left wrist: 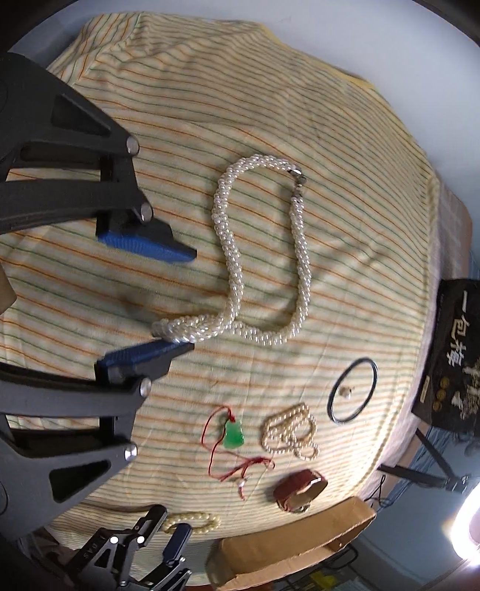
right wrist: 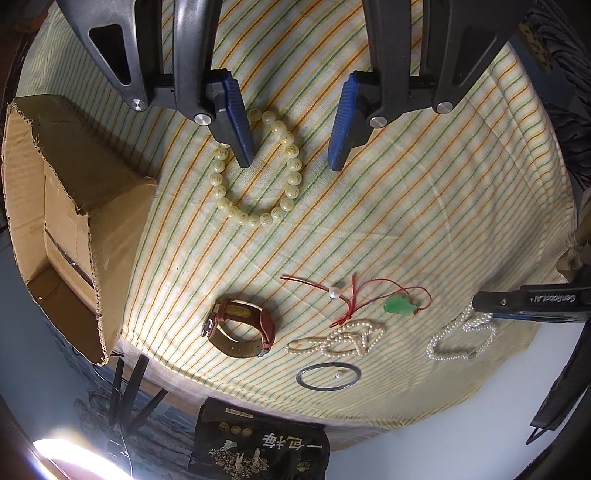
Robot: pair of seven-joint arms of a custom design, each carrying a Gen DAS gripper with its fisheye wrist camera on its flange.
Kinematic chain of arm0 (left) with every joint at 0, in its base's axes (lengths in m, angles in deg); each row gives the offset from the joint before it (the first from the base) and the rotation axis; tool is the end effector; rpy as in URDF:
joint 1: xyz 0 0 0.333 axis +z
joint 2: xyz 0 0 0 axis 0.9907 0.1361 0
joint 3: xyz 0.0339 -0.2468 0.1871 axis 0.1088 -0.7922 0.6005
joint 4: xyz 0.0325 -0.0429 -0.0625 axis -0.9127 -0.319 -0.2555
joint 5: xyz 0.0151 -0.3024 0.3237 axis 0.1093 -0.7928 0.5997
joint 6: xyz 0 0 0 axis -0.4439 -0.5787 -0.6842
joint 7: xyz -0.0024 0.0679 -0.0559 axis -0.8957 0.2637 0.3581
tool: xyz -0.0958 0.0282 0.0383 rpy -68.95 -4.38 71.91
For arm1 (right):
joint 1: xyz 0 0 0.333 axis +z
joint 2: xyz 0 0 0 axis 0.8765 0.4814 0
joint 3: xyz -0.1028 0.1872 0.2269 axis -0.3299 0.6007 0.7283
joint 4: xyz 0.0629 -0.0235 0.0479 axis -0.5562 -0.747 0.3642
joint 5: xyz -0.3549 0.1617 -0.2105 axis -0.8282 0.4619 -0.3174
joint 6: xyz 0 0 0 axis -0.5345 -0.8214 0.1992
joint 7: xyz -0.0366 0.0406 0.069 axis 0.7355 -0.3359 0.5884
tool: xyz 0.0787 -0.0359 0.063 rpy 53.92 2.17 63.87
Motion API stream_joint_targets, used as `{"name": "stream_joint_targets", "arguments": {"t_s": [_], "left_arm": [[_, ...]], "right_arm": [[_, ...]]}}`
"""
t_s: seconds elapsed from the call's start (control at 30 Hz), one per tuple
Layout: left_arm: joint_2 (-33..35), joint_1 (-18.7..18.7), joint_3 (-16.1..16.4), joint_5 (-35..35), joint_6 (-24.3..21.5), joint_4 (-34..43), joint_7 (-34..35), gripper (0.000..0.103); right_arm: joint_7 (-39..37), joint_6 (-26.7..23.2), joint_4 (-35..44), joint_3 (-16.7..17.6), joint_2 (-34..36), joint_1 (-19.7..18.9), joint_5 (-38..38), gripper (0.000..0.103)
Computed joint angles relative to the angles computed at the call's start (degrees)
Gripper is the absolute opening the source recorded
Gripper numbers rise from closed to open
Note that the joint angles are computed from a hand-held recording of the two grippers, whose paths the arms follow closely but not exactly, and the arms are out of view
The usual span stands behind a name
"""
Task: Organize jewelry
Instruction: 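Close left tool on the white necklace while right tool closes on the bead bracelet, then carry the white necklace in left tool while right tool carries the bracelet into the box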
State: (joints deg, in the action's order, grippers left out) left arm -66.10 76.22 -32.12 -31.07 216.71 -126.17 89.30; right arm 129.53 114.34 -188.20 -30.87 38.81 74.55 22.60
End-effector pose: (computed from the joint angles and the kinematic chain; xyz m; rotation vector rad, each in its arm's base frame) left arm 0.5292 -0.1883 0.4830 -2.4027 1.5697 -0.4007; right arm 0.5908 0.1580 0.4904 -2.5954 1.0262 -0.2754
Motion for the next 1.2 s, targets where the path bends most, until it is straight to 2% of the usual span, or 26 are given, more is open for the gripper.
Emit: {"name": "stream_joint_targets", "arguments": {"t_s": [0.2, 0.3, 0.73, 1.07, 1.2], "left_arm": [[-0.68, 0.19, -0.03, 0.81, 0.56, -0.70, -0.25, 0.011], [-1.57, 0.45, -0.17, 1.34, 1.24, -1.14, -0.60, 0.008], [-9.19, 4.55, -0.89, 3.90, 8.84, -2.31, -3.76, 0.006], [-10.18, 6.48, -2.40, 3.52, 12.39, 0.31, -3.35, 0.006], [-9.28, 5.88, -2.60, 2.71, 14.25, 2.50, -2.30, 0.006]], "right_arm": [[-0.51, 1.17, -0.94, 0.18, -0.73, 0.33, -1.19, 0.009], [0.01, 0.47, -0.32, 0.03, -0.53, 0.37, -1.04, 0.005], [-1.25, -2.60, 3.21, -1.20, -0.68, -0.46, 9.78, 0.005], [-1.81, -2.91, 6.69, -2.23, -0.95, -1.50, 17.80, 0.005], [-1.73, -2.03, 8.19, -2.66, -0.47, -2.24, 19.84, 0.005]]}}
